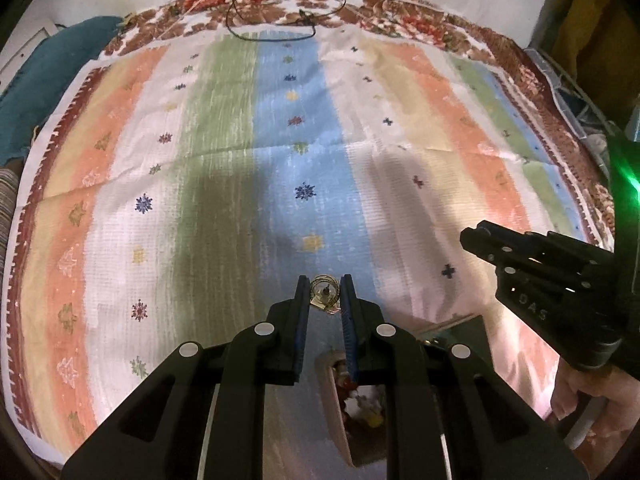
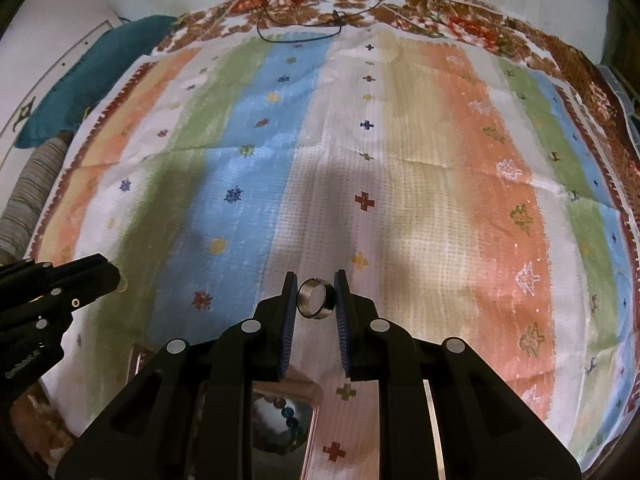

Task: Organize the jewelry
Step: 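Carry the gold charm and silver ring over the silver tin with both grippers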

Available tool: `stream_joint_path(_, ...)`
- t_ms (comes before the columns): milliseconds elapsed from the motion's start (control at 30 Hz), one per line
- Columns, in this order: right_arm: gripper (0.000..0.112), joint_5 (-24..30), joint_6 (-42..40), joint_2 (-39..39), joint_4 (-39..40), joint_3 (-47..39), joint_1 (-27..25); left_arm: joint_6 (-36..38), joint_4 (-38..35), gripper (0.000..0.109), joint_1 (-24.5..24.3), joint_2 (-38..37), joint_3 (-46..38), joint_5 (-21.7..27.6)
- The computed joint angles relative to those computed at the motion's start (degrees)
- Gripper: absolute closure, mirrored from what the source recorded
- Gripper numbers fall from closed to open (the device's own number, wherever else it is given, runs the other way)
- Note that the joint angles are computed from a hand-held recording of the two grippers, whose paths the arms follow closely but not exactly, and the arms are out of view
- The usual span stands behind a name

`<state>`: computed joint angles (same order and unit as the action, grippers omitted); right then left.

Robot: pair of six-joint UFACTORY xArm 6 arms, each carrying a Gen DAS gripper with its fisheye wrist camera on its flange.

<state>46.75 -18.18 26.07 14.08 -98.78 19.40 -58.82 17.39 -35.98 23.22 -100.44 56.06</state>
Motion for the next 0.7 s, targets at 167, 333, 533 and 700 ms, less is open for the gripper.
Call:
stream_joint_path(167, 0.093, -1.36, -2.82, -4.06, 2.53, 4.52, -0.47, -0.42, 1.39, 0.094, -1.50, -0.29, -1.05, 0.19)
stream_joint_path(333, 0.093, -2.92, -4.76, -7.33, 3.40, 8.74, -0.60, -1.73, 2.22, 0.094, -2.46, -2.01, 0.05, -1.48)
stream_joint_path(533, 0.093, -3.78, -7.61, -10.76, 6.14, 12.42, -0.95, -3.65, 4.72, 0.094, -4.52, -3.00, -0.06, -1.45)
stream_joint_path(700, 0.093, -4.42, -10.97, -14.28, 8.37, 16.16, -0.77, -4.51, 7.73, 0.094, -6.42, -3.35, -0.88, 0.61)
